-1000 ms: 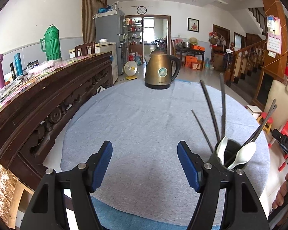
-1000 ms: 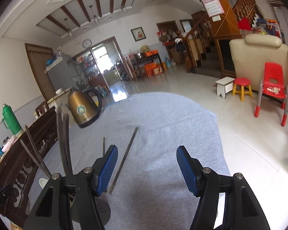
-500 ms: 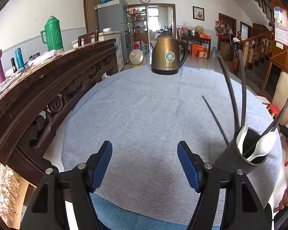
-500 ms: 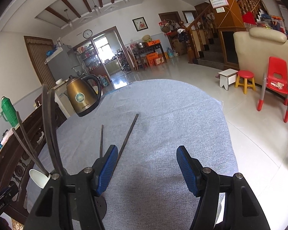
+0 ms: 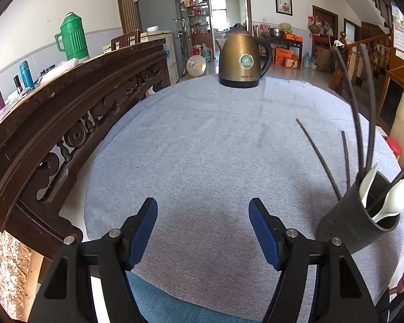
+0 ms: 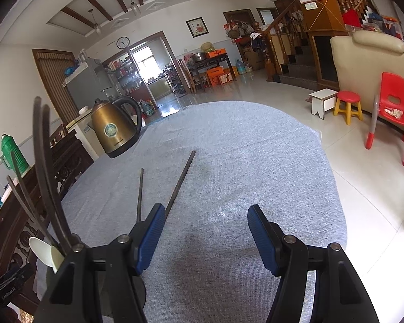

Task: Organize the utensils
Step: 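Withdraw both grippers from the cup toward the remaining chopsticks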

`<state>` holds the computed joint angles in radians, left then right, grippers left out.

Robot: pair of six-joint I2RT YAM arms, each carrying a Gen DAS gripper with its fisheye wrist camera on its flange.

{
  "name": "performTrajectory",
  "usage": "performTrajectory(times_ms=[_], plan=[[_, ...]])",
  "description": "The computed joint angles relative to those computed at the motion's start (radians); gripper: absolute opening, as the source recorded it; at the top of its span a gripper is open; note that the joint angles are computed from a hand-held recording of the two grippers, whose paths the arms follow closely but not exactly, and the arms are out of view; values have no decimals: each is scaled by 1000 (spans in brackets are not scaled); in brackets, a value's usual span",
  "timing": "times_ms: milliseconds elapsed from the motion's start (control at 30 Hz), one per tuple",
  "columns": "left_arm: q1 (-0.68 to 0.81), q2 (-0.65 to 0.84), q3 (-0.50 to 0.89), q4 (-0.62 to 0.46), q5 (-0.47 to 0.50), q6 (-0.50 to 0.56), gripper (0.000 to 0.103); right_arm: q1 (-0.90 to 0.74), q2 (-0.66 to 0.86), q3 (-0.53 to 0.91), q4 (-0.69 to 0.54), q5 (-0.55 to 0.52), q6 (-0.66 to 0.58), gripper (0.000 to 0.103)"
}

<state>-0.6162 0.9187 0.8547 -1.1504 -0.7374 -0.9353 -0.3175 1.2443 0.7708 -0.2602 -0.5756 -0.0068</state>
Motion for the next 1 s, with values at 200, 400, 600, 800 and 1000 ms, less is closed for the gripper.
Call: performTrajectory(times_ms=[200, 400, 600, 800, 1000], plan=[[57, -6, -24, 37, 27, 53, 71, 24, 27, 1, 15, 12, 13, 67], [119, -7, -54, 87, 59, 109, 71, 36, 51, 7, 23, 22, 21, 67], [176, -8, -78, 133, 91, 166, 71, 50, 86, 26, 28, 30, 28, 67], [254, 3, -104, 195, 122, 243, 71, 77, 157, 106, 8, 47, 46, 67], [344, 19, -133, 264, 171, 314, 71, 111, 206, 158, 8, 66, 67, 67]])
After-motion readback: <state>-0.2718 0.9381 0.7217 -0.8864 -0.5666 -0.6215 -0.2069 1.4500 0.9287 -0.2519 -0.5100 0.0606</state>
